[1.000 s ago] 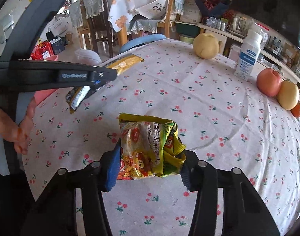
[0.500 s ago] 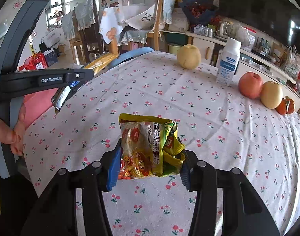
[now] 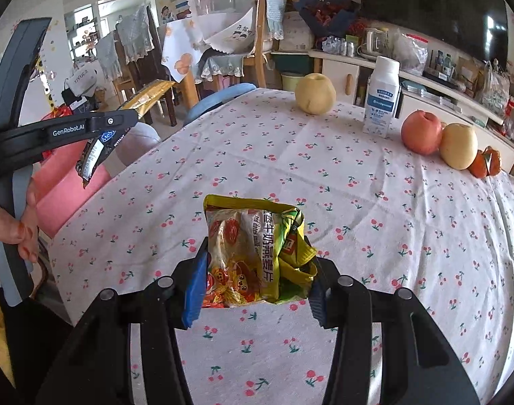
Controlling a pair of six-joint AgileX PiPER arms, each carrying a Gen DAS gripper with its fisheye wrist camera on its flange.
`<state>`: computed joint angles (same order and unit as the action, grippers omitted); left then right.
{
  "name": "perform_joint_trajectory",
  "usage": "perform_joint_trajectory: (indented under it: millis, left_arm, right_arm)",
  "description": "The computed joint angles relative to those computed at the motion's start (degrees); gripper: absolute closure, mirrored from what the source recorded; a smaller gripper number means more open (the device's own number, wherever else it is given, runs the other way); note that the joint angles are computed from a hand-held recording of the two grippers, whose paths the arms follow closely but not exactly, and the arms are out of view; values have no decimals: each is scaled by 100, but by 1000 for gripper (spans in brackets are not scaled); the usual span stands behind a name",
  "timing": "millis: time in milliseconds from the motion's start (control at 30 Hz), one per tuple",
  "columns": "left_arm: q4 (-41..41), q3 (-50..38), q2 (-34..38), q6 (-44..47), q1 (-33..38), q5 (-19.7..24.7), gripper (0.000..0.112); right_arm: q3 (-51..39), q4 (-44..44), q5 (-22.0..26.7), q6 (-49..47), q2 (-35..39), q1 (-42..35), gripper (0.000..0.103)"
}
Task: Collect trash
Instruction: 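Carry the snack stick and yellow bag to the pink bucket and open both tools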
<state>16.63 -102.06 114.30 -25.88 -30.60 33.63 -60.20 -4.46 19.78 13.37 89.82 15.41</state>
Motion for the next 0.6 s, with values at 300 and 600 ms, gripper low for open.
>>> perform_joint_trajectory:
  millis: [300, 600]
  left_arm:
    - [56, 460, -397, -143, 243, -334, 97]
    - [-248, 896, -778, -70, 659, -668, 97]
  right_arm:
    - [-129, 518, 61, -208, 14, 83, 53]
    - [-510, 136, 221, 301, 178, 390, 53]
